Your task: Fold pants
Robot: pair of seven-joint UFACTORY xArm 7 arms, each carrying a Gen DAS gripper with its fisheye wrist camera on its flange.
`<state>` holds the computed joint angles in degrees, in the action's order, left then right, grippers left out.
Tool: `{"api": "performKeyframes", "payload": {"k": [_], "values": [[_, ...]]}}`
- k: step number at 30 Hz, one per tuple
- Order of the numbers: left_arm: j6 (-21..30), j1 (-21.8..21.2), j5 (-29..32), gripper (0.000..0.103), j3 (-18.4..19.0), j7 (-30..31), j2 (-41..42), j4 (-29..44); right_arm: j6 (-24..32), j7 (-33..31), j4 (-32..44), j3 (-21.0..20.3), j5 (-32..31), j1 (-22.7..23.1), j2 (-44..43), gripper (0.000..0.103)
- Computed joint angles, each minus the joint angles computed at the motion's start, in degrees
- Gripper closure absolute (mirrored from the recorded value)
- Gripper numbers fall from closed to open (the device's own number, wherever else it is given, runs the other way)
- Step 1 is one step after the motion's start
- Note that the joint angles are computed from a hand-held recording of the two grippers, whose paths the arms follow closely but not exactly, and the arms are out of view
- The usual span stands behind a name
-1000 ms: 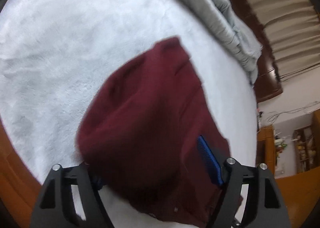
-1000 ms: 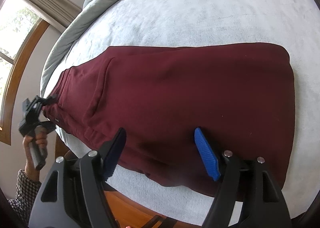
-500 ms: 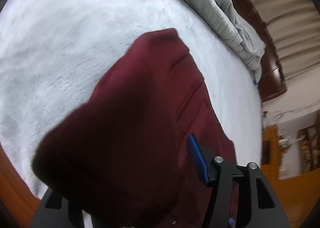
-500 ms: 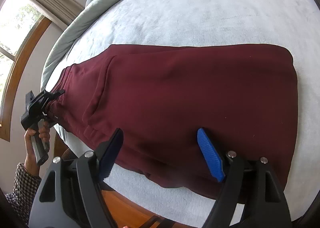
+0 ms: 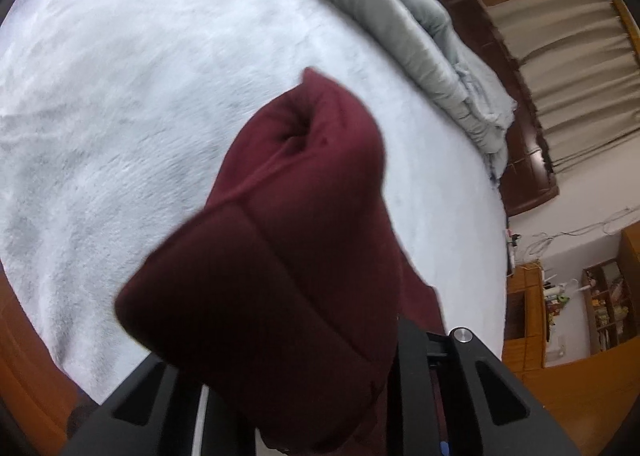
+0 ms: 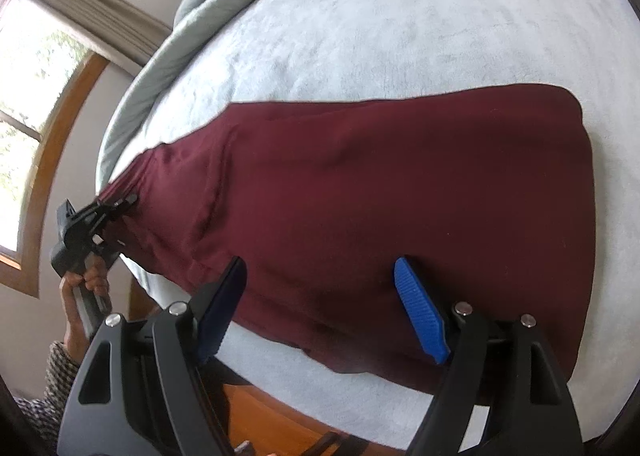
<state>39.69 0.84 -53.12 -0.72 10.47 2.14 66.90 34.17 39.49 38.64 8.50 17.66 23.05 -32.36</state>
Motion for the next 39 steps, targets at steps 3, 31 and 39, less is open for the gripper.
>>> {"api": "performKeyframes", "payload": {"k": [3, 31, 39], "values": [[-0.7, -0.8, -1.9, 0.082, -0.5, 2.2, -1.5, -0.1, -0.9, -0.3, -1.0, -0.5, 0.5, 0.3, -2.6, 0.027], [-4.1, -18.2, 24.3, 0.081, -6.7, 7.9, -7.8, -0.7, -0.9, 3.3, -6.9, -0.9, -2.2, -2.1, -11.6, 0.027], [-5.2, -20.5, 31.6, 0.080, -8.8, 3.9, -6.9, -2.6, -1.3, 2.5, -8.4, -1.9, -1.3, -1.6, -12.4, 0.027]]}}
